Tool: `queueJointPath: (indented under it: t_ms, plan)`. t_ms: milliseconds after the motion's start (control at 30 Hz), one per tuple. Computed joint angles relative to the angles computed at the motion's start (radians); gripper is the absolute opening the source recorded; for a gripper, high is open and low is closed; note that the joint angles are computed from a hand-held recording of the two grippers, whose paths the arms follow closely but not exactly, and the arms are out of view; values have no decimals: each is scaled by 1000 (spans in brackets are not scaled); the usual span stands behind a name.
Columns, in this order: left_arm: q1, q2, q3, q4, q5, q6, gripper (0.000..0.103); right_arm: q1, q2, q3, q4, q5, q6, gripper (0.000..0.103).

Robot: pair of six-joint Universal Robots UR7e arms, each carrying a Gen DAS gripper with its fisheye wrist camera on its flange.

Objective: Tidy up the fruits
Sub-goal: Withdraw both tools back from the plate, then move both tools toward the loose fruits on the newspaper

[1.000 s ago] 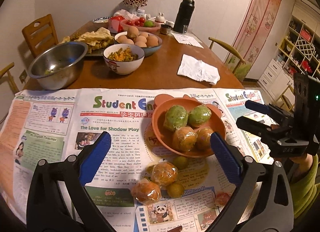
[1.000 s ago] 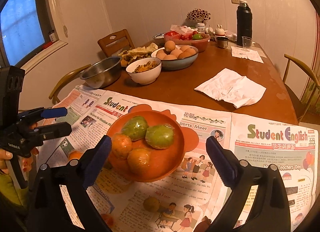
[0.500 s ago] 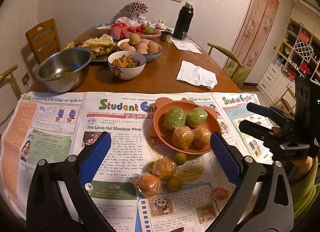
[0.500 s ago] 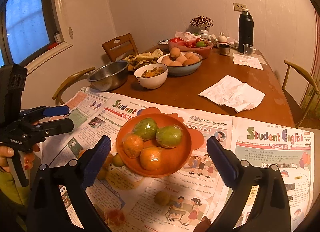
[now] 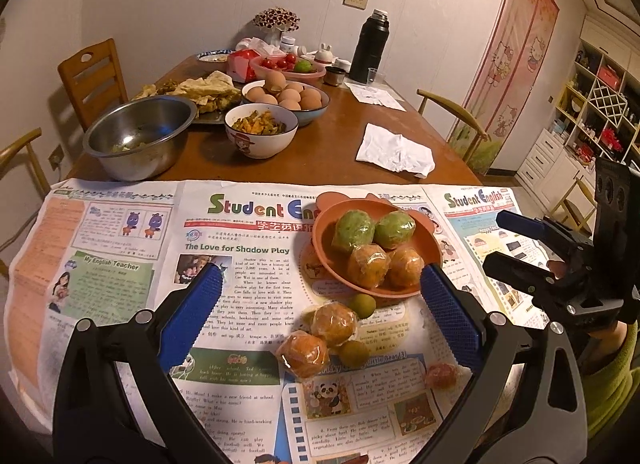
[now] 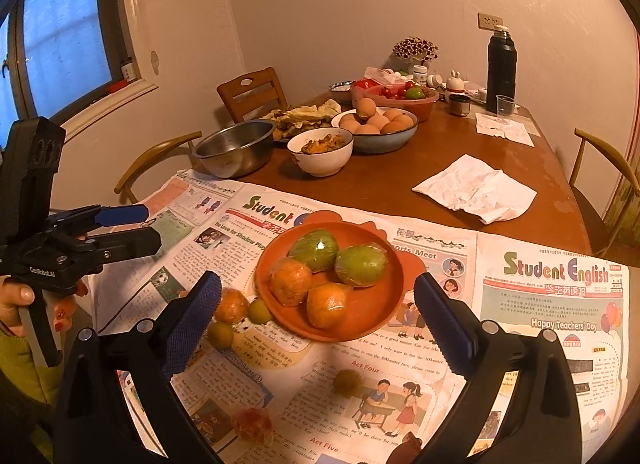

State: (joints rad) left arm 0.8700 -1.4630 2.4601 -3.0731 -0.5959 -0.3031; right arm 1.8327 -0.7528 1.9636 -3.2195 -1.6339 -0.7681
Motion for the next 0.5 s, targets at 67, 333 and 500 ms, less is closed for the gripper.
queueJointPath:
  t_ms: [67, 333, 500]
  plan:
    - [-3, -5, 7, 2, 4, -6, 93, 2, -3, 10, -7, 0, -5, 97]
    - [-21, -40, 37, 33, 18, -41, 93, 5, -10, 37, -11, -1, -16, 97]
    - [-28, -52, 47, 47, 23, -58, 93, 10, -13, 54, -16, -3, -28, 97]
